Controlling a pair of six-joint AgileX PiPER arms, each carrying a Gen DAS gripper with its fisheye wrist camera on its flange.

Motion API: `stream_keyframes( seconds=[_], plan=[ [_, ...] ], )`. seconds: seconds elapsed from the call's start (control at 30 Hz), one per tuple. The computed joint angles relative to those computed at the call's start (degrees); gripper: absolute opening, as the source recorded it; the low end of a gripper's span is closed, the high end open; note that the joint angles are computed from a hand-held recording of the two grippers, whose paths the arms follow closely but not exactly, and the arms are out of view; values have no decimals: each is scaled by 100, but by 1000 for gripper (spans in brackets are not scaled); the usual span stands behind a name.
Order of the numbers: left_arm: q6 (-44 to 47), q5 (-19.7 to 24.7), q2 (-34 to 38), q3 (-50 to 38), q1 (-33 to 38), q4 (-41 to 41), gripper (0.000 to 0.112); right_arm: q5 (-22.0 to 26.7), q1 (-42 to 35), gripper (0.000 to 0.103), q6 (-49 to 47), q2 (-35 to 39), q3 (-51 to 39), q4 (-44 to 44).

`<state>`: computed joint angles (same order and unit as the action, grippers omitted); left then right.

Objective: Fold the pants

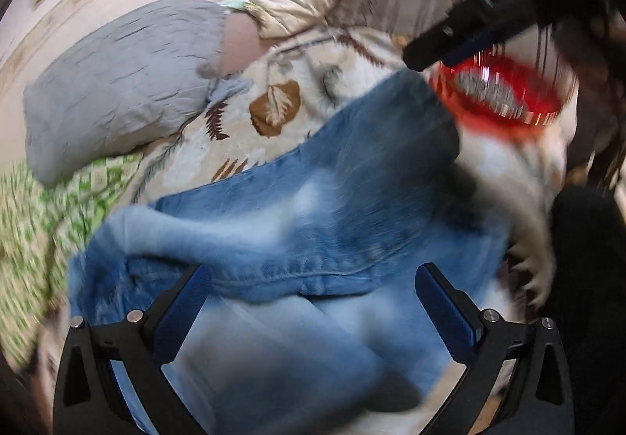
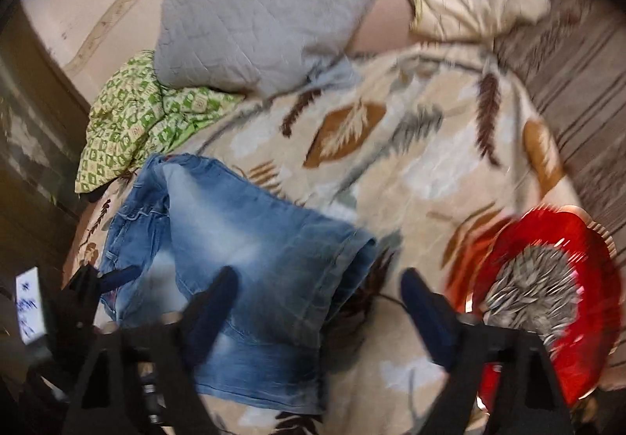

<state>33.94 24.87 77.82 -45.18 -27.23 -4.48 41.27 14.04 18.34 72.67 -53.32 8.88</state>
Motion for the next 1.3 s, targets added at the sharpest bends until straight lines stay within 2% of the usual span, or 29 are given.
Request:
stream_keyframes(
  seconds=[0.03,0.07,0.17,0.23,0.27,0.33,0.37,0.4,0.43,0.47,0.67,0.83,0.97,1.1,1.2,1.3],
  plan=[
    [-210,-57,218,-90,-115,449,103,-67,-65,69,-129,158,29,215],
    [-278,-41,348,-155,-149,669,103,-148,-96,68,-254,239,78,424],
    [9,139,892,-455,-193,758,103,-345,-287,57,-900,669,185,1366],
    [174,249,1217,-627,-205,711,102,-488,-379,41,-1324,968,229,1880],
    [250,263,1356,-691,-201,640,95,-515,-389,36,-1388,1058,210,1978],
    [861,598,1520,-926,-72,-116,66,-684,-392,12,-1739,1188,223,2323],
    [969,712,1514,-981,-27,-382,38,-722,-337,8,-1670,1189,181,2218],
    [849,596,1435,-947,-2,-418,21,-729,-293,6,-1597,1161,134,2116],
    [552,494,1375,-914,-10,-225,18,-749,-243,5,-1562,1115,83,2025],
    [419,554,1375,-955,-35,-173,17,-698,-240,5,-1589,1108,13,2006],
    [1149,713,947,-964,315,-1187,12,-429,-11,3,-1170,1016,-559,1287],
    [1489,904,702,-1581,560,-2259,12,18,-297,3,-1095,1105,-1737,767],
    [1154,931,1319,-2448,567,-2683,12,460,-522,3,-1007,1648,-3115,266],
    [191,951,2341,-3306,369,-2532,12,1107,-779,3,-671,2814,-4591,-321],
    [-497,825,2830,-3429,85,-1885,11,1330,-944,3,-453,3582,-4975,-529],
    [-1025,963,3344,-3630,-89,-1421,11,1178,-1213,3,-474,3958,-4632,-242]
  ],
)
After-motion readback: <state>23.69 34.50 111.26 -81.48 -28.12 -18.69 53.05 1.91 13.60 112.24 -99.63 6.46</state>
